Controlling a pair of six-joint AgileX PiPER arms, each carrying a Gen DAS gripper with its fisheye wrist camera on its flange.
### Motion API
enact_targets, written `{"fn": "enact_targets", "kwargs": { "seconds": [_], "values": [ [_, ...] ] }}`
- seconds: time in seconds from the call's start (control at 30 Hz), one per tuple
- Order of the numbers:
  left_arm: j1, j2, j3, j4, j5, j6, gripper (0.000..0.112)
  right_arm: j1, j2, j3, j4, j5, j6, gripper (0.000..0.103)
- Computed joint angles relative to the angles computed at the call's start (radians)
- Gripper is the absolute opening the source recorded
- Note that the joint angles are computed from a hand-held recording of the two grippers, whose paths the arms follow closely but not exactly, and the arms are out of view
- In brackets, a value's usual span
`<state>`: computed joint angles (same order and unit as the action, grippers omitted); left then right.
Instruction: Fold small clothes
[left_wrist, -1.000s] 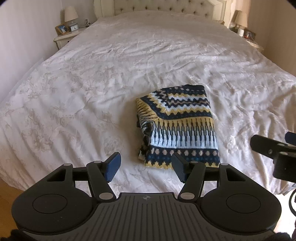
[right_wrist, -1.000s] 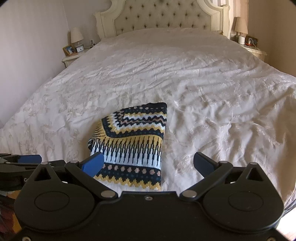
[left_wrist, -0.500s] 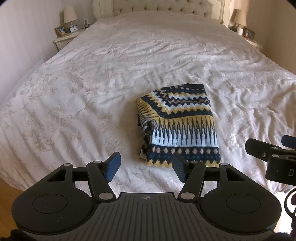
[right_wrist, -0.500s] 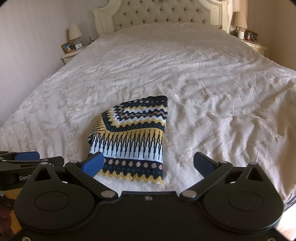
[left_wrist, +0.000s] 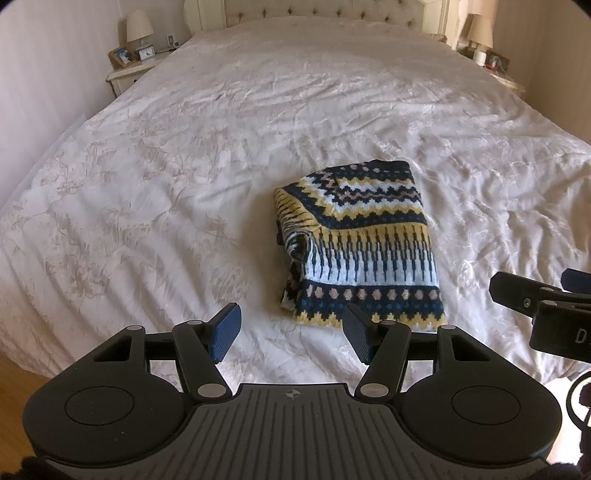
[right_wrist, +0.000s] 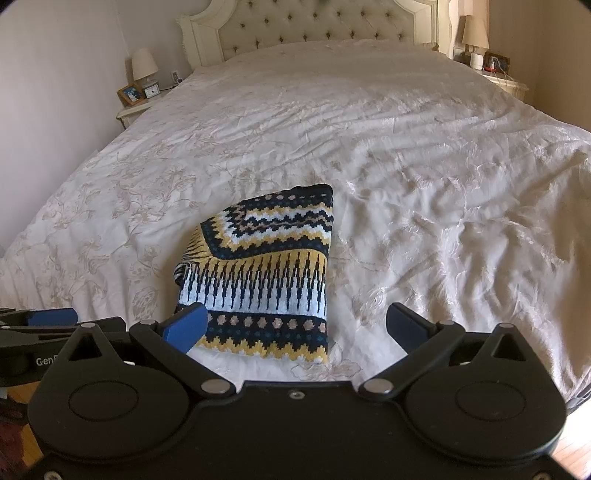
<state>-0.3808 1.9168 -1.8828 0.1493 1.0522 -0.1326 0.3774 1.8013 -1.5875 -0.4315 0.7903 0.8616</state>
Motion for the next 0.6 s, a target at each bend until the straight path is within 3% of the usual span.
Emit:
{"fn": "enact_targets", "kwargs": {
  "seconds": [0.6],
  "values": [
    [-0.011,0.015,-0.006,0.023,-0.003,-0.024,0.06,-0.003,0.013,-0.009,0.003,-0.003,0.001,0.102]
  ]
}}
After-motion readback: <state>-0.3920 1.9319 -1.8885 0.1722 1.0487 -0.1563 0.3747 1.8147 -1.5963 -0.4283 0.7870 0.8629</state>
